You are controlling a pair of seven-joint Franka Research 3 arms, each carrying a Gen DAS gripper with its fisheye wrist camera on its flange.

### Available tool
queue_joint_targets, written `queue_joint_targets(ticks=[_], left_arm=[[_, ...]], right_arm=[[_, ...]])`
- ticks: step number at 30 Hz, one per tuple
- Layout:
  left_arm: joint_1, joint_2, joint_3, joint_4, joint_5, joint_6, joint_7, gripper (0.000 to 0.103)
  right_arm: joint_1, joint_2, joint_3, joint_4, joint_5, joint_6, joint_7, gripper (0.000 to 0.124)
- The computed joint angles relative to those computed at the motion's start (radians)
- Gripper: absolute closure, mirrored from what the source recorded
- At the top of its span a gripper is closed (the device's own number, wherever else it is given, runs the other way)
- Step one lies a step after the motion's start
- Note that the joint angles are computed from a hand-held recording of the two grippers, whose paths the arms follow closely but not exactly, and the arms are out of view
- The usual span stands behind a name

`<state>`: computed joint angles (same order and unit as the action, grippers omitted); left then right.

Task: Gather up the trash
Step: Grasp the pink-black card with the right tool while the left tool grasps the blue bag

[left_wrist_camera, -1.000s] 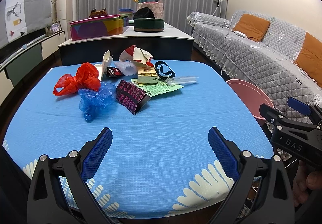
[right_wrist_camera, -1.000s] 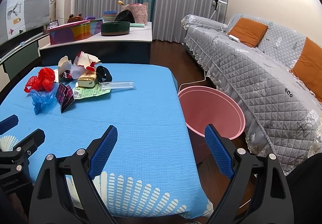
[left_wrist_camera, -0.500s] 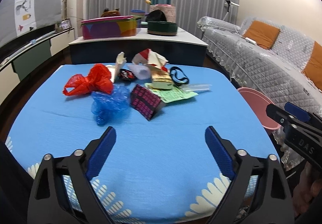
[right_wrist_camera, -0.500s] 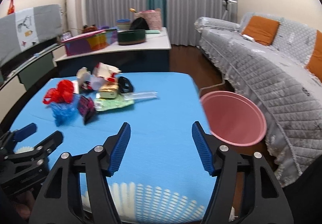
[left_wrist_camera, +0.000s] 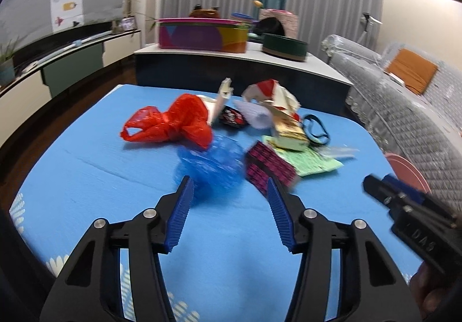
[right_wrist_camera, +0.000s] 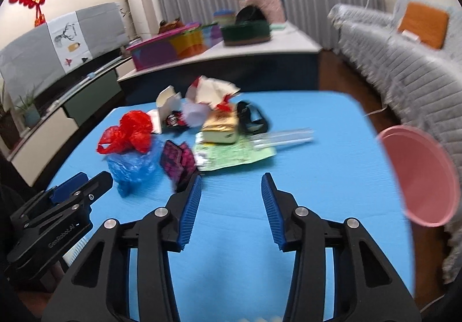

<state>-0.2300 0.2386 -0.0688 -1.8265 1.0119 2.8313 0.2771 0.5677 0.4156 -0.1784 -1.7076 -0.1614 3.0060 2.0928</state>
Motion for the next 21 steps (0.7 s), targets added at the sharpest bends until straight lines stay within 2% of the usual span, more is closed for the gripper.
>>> queue_joint_targets(ticks=[1, 5, 10, 17, 19, 21], left_arm=[[0.002, 0.006, 0.003, 0.006, -0.003, -0.005, -0.003, 0.051], [0.010, 0.040, 0.010, 0.042, -0.035, -0.025, 0.006, 0.051], [0.011, 0.071, 0.024, 0.074, -0.063, -0.026, 0.016, 0.051], [0.016, 0.109, 0.027, 0.109, -0.136, -0.022, 0.065, 0.051], [0.019, 0.117, 0.025, 0.113, -0.167, -0.017, 0.089, 0.057], [0.018, 0.120, 0.026, 0.112, -0.190, -0.011, 0.111, 0.058]], right_arm=[[-0.050, 0.035, 0.067, 0.045, 0.052, -0.016, -0.057, 0.080], [-0.114, 0.130, 0.167, 0.166, 0.151, -0.067, -0.159, 0.079], [-0.144, 0.224, 0.220, 0.295, 0.251, -0.140, -0.249, 0.074], [-0.157, 0.304, 0.247, 0.417, 0.330, -0.230, -0.335, 0.072], [-0.156, 0.312, 0.247, 0.432, 0.342, -0.248, -0.347, 0.072], [-0.155, 0.319, 0.246, 0.445, 0.352, -0.259, -0.357, 0.072]])
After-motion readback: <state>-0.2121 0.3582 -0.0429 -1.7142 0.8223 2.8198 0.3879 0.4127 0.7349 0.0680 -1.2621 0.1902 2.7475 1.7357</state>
